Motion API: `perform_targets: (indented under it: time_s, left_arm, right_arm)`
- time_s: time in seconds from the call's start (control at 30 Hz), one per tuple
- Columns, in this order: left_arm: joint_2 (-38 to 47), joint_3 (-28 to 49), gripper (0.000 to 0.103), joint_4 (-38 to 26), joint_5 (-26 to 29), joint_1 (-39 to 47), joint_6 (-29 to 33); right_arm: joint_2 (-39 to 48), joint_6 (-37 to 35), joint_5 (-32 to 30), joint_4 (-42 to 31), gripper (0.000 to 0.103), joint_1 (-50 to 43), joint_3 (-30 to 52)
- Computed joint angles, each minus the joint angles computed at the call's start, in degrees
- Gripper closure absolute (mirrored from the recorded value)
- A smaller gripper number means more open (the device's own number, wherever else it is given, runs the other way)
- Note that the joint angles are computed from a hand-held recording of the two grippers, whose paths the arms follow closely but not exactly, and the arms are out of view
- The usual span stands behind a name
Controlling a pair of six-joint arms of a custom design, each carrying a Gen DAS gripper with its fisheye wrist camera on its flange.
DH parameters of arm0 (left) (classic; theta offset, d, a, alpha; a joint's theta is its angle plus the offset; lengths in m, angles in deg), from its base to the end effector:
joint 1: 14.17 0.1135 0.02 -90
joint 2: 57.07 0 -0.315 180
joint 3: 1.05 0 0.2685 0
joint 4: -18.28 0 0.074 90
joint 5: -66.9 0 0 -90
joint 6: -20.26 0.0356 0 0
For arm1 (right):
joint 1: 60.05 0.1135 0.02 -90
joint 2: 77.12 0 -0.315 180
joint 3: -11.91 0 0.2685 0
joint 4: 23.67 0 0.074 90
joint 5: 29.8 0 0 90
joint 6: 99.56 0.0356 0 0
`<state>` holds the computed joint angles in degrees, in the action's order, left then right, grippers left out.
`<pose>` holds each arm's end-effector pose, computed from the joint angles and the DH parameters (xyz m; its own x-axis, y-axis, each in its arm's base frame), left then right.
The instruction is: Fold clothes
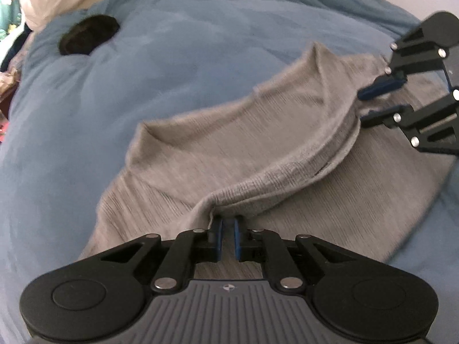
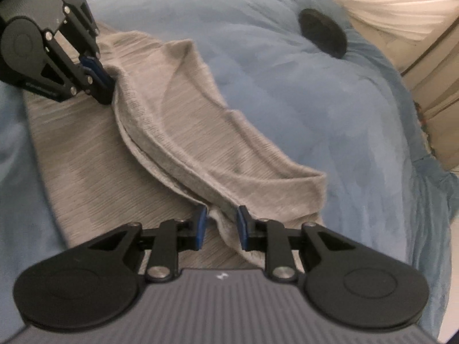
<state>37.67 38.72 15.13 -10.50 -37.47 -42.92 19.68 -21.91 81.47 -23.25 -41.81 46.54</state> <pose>0.2335 -0.1090 0.1152 -0.4741 0.6836 -0.5549 0.7908 0.6077 0.0730 0.2257 0.0608 0.0944 -0.7898 -0.4701 -0.3940 -0.3046 0.8581 -0.4134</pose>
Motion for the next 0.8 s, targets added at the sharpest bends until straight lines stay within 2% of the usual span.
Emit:
perform_targets:
  time_s: [0.17,0.27,0.37,0.5,0.6,0.7,0.8]
  left_arm:
    - [0.6,3.8,0.094,0.6,-1.1,1.1,-3.2]
    - [-0.5,5.1,0.094,-1.5,1.2,3.5,-4.8]
    - [-2.1,4.6,0.094,-3.7,4.4,5.6,-5.1]
    - [-1.6,3.1,0.090,-4.7,4.8,5.9,-3.3]
    - [2.2,3.4,0.089,-2.8,3.4,5.3,-2.9]
    - [6.0,5.0,0.089,-0.2,3.2,5.6,-5.2]
    - [8.6,7.1,0.085,1.7,2.8,6.1,-8.8]
  right_arm:
    - [-1.3,-0.7,-1.1,-0.1,0.079,-4.2,1.6]
    - [-3.7,-0.4,-2.9,-1.8,0.079,-5.1,1.5]
    - [-5.4,0.7,-7.5,-3.6,0.079,-4.8,1.0]
    - [-2.2,1.9,-11.5,-2.4,0.079,-3.5,1.8]
    - [2.1,2.5,-13.0,-0.3,0.079,-4.1,3.8]
    - [6.0,3.2,-14.7,0.9,0.079,-6.1,6.5]
    - [7.9,4.1,-16.7,1.3,0.079,-8.4,8.3]
